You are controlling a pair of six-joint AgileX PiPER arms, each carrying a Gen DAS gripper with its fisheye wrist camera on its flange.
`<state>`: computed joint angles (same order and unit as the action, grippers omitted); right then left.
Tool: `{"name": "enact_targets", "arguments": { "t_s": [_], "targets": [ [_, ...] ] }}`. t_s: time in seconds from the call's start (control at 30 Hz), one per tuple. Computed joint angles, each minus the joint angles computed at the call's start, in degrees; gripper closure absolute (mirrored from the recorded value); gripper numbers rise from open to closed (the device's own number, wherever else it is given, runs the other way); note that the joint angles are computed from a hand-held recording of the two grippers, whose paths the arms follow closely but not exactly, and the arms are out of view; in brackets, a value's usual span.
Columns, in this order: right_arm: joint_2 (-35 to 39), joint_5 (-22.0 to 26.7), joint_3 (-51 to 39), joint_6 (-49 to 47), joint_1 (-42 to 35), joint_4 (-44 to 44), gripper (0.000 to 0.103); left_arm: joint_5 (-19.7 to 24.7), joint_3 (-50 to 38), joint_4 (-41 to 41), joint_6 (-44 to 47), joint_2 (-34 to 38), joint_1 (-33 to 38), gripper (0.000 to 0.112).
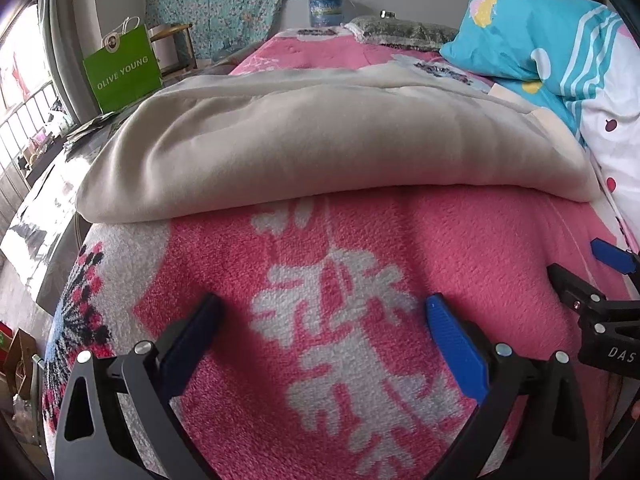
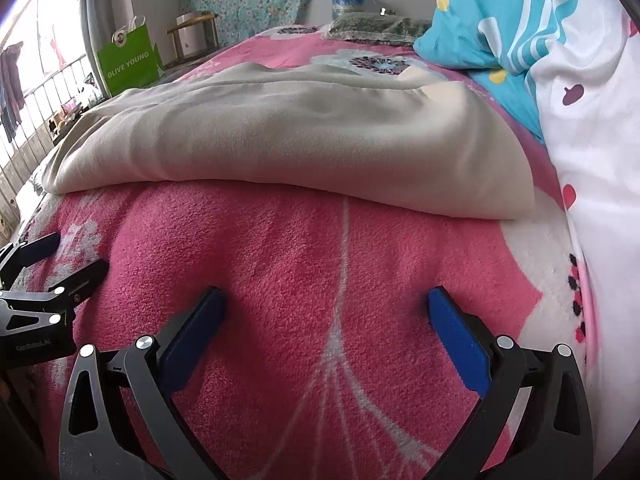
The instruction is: Fold large clothes
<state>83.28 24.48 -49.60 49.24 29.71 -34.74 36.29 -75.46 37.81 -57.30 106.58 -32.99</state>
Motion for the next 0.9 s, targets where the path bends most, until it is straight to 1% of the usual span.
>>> {"name": "enact_targets", "arguments": {
  "t_s": [0.2, 0.23, 0.3, 0.37, 0.47, 0.57, 0.67, 0.9],
  "targets": [
    [0.1, 0.5, -0.6, -1.5, -0.2, 1.6, 0.006, -0.2, 0.1, -0.2, 0.1, -0.1, 0.1, 0.013],
    [0.2, 0.3, -0.6, -2.5, -0.5, 2.6, 0.006, -0.2, 0.1, -0.3, 0.1, -0.1, 0.1, 0.013],
    [0.6, 0.0, -1.4, -7.7, -1.9, 8.0, 0.006, -0.1, 0.0, -0.1, 0.0, 0.1, 0.0, 0.013],
    [0.5, -0.5, -1.2, -8.3, -2.3, 8.7, 0.006, -0.3, 0.1, 0.0, -0.1, -0.1, 0.1, 0.013],
    [1.0, 0.4, -1.8, -6.0, -1.4, 6.2, 0.006, -0.2, 0.1, 0.0, -0.1, 0.0, 0.0, 0.013],
    [1.2, -0.1, -1.9, -8.0, -2.2, 8.3, 0.006, -0.3, 0.1, -0.2, 0.0, -0.1, 0.1, 0.013],
    [1.3, 0.0, -2.1, -7.7, -2.1, 7.9, 0.006, -0.1, -0.1, -0.6, 0.5, 0.0, 0.1, 0.013],
    [2.1, -1.0, -2.4, -10.3, -3.3, 10.4, 0.006, 0.0, -0.2, -0.8, 0.8, 0.1, 0.2, 0.013]
  ]
}}
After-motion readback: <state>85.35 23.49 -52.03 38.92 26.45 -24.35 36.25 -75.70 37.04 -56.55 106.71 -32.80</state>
